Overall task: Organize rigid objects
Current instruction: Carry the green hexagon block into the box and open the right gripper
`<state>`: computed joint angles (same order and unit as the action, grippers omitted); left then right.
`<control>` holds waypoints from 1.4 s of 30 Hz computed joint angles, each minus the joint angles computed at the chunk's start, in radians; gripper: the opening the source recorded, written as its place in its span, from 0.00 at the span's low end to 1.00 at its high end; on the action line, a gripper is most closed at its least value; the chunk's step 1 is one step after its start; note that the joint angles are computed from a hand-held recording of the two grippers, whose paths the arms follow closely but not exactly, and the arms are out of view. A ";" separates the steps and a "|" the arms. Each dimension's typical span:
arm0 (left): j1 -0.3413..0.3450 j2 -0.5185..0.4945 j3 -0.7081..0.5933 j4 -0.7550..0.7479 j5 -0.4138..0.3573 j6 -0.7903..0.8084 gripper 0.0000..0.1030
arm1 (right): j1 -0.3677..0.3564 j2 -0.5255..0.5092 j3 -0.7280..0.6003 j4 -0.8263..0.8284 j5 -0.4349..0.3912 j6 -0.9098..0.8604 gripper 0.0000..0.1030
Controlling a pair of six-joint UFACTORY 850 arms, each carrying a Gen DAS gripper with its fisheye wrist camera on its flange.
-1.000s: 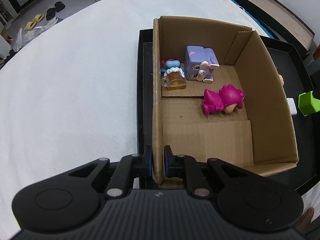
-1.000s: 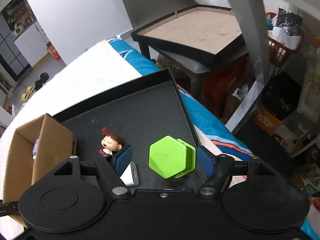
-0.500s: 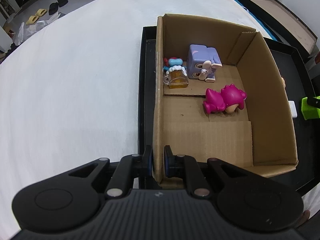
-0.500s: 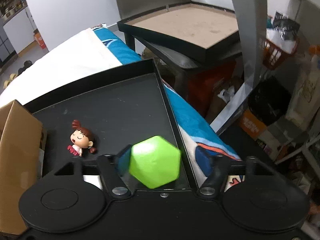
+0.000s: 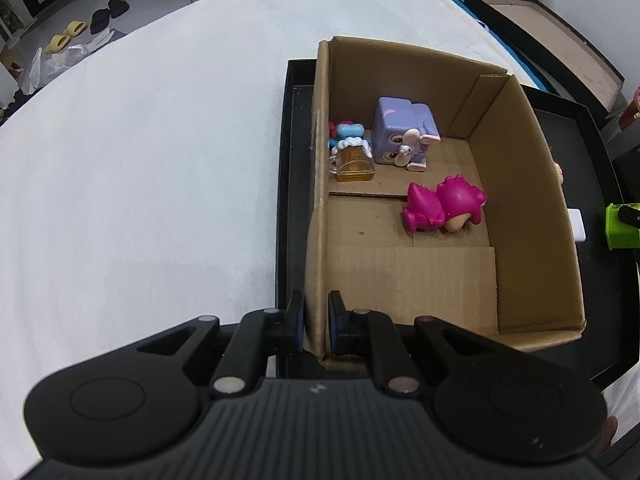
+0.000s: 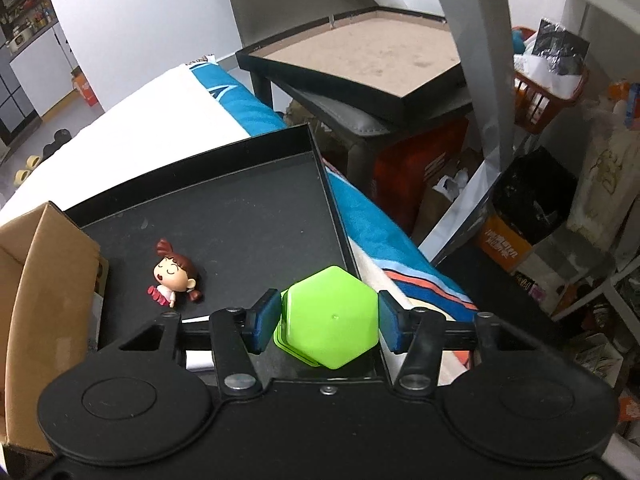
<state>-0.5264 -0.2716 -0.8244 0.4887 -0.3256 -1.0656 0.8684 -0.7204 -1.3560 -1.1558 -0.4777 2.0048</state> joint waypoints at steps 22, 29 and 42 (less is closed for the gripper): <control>0.022 0.038 0.056 -0.042 0.111 0.037 0.12 | 0.026 0.090 0.021 0.131 0.020 -0.121 0.49; 0.032 0.047 0.074 -0.079 0.147 0.079 0.12 | 0.045 0.064 -0.072 0.202 -0.003 -0.238 0.49; 0.040 0.049 0.081 -0.124 0.169 0.142 0.13 | 0.072 -0.050 -0.324 0.307 -0.049 -0.429 0.49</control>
<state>-0.4869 -0.2224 -0.7438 0.3646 -0.1562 -0.9240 0.9405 -0.7709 -1.6804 -0.8490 -0.5268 1.5757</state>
